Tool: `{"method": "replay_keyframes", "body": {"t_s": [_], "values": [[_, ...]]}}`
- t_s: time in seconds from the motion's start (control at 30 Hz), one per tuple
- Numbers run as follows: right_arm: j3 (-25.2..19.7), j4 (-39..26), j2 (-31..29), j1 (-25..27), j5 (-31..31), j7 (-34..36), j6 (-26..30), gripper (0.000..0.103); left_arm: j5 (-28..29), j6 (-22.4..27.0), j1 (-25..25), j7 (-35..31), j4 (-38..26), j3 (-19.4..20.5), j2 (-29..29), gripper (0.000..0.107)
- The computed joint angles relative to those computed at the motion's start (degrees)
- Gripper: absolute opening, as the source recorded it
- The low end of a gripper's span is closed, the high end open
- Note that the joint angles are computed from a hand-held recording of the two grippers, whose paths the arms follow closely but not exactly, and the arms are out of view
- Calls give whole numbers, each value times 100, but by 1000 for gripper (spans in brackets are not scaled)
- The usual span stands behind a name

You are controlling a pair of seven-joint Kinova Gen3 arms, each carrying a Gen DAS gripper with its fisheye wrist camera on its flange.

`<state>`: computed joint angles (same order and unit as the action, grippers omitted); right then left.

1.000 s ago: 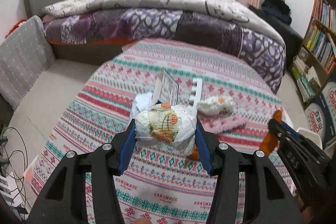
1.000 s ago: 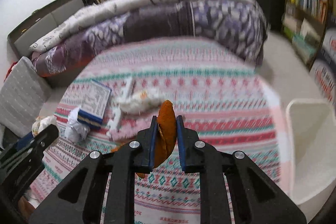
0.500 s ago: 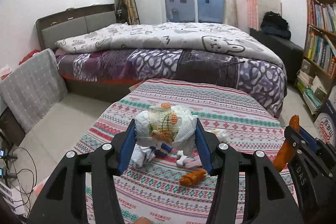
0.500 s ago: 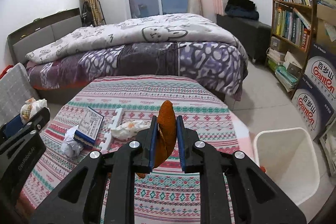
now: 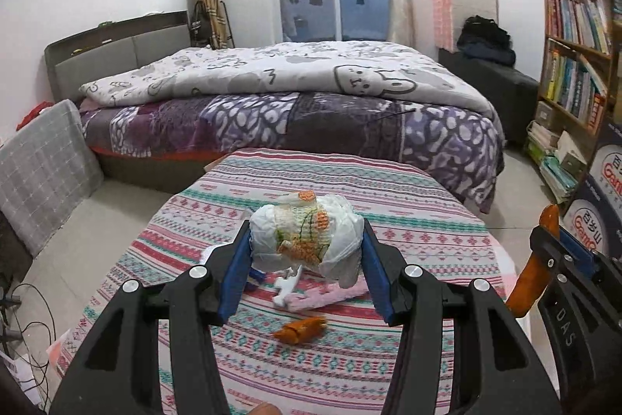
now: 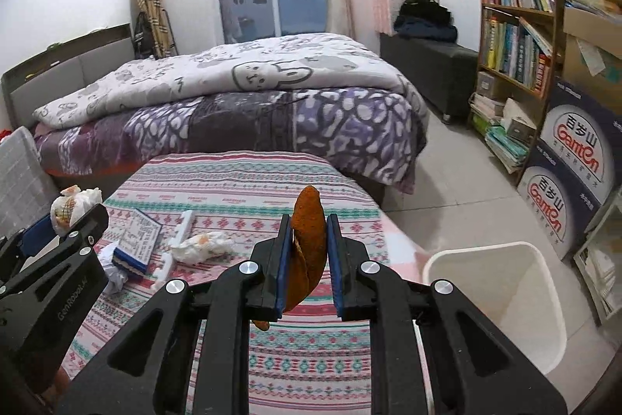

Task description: Collect trash

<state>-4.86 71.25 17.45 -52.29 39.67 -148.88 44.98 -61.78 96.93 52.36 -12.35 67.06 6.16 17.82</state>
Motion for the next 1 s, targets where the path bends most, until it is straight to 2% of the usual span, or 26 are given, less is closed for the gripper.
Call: {"method": "replay_keyframes", "body": {"t_s": [0.57,0.87,1.0], "values": [[31,294,-285,683,-290,-297,304,17,262,-514,292,-582,-808,-329,634,52],[49,339,-375,1164,-537,-525,736,17,611,-880,437,-1079,-1191,-511,949,52],[81,393,-429,1381,-669,-663,879,23,894,-1074,414,-1233,-1345,-556,1039,52]]}}
